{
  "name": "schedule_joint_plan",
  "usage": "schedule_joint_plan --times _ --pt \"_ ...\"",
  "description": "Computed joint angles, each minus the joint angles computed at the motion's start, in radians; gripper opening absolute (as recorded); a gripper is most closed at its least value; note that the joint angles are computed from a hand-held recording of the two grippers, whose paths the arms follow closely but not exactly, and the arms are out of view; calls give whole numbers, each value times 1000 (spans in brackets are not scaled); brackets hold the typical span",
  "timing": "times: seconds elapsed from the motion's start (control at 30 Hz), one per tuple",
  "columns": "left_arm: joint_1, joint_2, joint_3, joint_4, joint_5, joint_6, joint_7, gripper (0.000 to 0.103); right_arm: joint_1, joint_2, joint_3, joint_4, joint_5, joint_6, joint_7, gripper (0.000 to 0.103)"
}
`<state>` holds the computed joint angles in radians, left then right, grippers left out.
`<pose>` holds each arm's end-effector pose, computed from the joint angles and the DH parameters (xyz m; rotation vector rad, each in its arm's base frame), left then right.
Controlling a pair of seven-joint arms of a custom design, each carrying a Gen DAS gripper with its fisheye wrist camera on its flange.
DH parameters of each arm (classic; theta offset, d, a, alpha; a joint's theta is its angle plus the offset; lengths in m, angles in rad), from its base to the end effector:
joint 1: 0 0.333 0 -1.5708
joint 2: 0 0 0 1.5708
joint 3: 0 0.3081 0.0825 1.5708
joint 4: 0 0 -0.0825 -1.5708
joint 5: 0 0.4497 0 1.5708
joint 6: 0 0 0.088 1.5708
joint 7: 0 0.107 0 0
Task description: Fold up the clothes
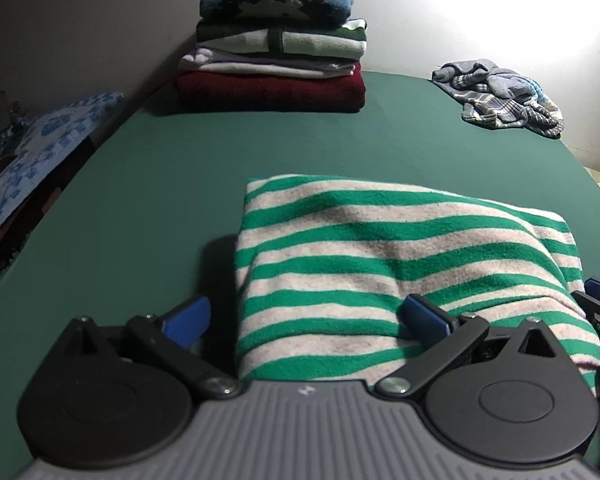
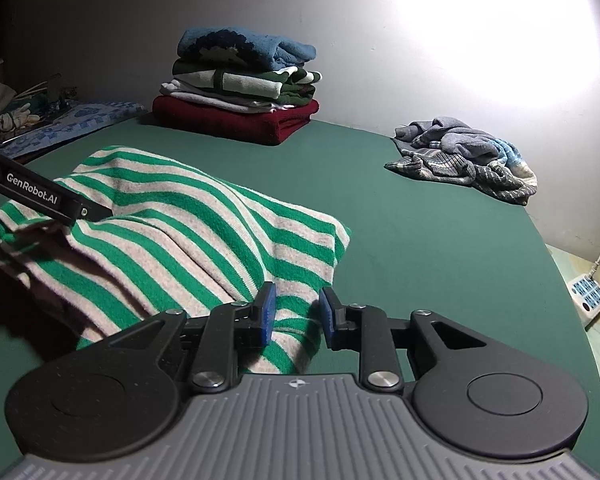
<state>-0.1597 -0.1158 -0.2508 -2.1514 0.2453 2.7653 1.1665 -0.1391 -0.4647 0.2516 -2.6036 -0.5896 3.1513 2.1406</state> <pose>0.5650 -0.2612 0.4959 -1.6217 2.0036 -0.8049 0.4828 0.1070 0.4657 -1.7658 1.4878 -0.9487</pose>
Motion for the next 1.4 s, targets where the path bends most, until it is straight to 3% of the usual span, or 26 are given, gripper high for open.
schedule_joint_plan --times 0.13,0.43,0.73,0.9,1.13,1.23,1.4 --pt "2 6 -8 18 47 -31 -35 102 -72 -14 72 -4 -23 7 44 25" --pt "-18 28 5 66 34 -101 46 102 -234 -54 253 17 -122 -35 233 25" --pt "-29 40 14 86 21 -113 134 102 -268 -71 318 50 -239 -133 410 25" --pt "-32 47 21 96 -30 -121 187 102 -249 -65 312 64 -302 -179 485 25" --pt "-33 52 21 104 -32 -125 216 102 -178 -43 256 80 -371 -239 550 25" --pt "-34 58 22 115 -44 -143 212 102 -113 -21 190 88 -377 -253 514 25" --pt "-37 67 24 134 -55 -173 198 102 44 1 21 91 -321 -274 361 29"
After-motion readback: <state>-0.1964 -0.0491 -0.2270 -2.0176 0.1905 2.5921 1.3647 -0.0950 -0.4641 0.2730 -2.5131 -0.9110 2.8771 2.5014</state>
